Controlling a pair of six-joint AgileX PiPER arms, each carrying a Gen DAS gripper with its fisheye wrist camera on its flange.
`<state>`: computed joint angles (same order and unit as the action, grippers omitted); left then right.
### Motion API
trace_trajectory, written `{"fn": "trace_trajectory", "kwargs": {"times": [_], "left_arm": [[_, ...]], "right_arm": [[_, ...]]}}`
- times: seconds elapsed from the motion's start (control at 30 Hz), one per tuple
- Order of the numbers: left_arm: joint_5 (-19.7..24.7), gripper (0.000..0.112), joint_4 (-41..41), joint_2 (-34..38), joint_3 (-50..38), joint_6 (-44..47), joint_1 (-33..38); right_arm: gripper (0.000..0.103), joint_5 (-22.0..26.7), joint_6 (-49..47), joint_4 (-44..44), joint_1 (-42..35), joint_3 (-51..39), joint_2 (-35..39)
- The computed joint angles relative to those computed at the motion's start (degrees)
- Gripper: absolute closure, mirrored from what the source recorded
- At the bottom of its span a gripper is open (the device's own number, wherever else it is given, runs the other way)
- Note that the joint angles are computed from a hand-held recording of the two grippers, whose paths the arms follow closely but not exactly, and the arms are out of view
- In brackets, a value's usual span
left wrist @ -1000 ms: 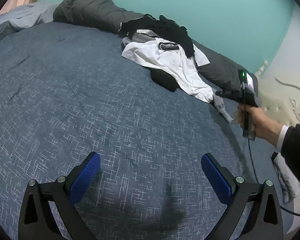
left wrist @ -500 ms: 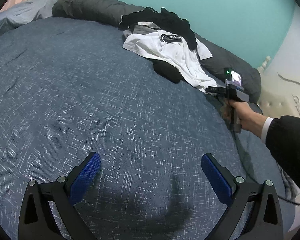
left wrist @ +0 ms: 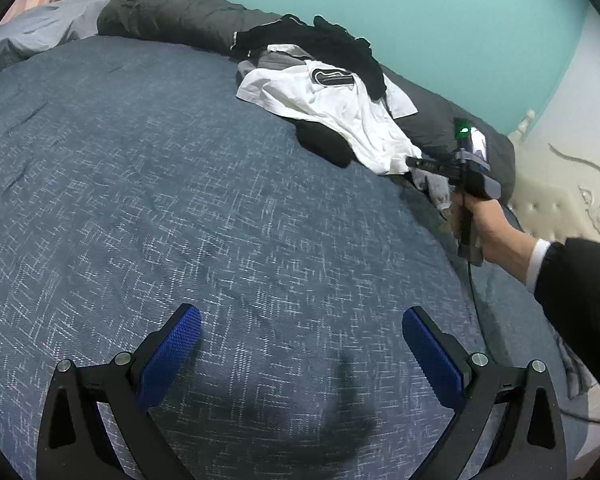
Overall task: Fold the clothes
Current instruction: 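Lift the white shirt with the right gripper, pulling it off the pile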
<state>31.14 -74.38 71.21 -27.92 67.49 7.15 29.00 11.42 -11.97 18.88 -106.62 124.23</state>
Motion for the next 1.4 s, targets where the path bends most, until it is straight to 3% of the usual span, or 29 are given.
{"fn": "trace_trajectory", "kwargs": {"times": [0.13, 0.37, 0.9, 1.27, 1.4], "left_arm": [[0.4, 0.010, 1.7, -1.3, -0.5, -1.9, 0.4], [4.3, 0.010, 3.1, -3.0, -1.9, -4.2, 3.6], [15.3, 0.010, 9.4, -12.8, -4.5, -11.7, 11.0], [21.2, 0.010, 12.1, -15.6, -6.3, -15.0, 15.7], [21.9, 0.010, 12.6, -16.6, -7.0, -16.1, 16.0]], "right_arm": [[0.093, -5.9, -4.3, 6.8, 1.6, 10.3, -8.8], [0.094, -8.7, -5.4, 12.8, 3.3, 23.1, -24.5], [0.095, -1.9, 10.6, 2.5, 12.2, 27.5, -48.9], [0.095, 6.2, 26.6, -14.2, 18.1, 26.8, -63.1], [0.095, 11.7, 19.7, -6.3, 12.0, 24.3, -63.1]]}}
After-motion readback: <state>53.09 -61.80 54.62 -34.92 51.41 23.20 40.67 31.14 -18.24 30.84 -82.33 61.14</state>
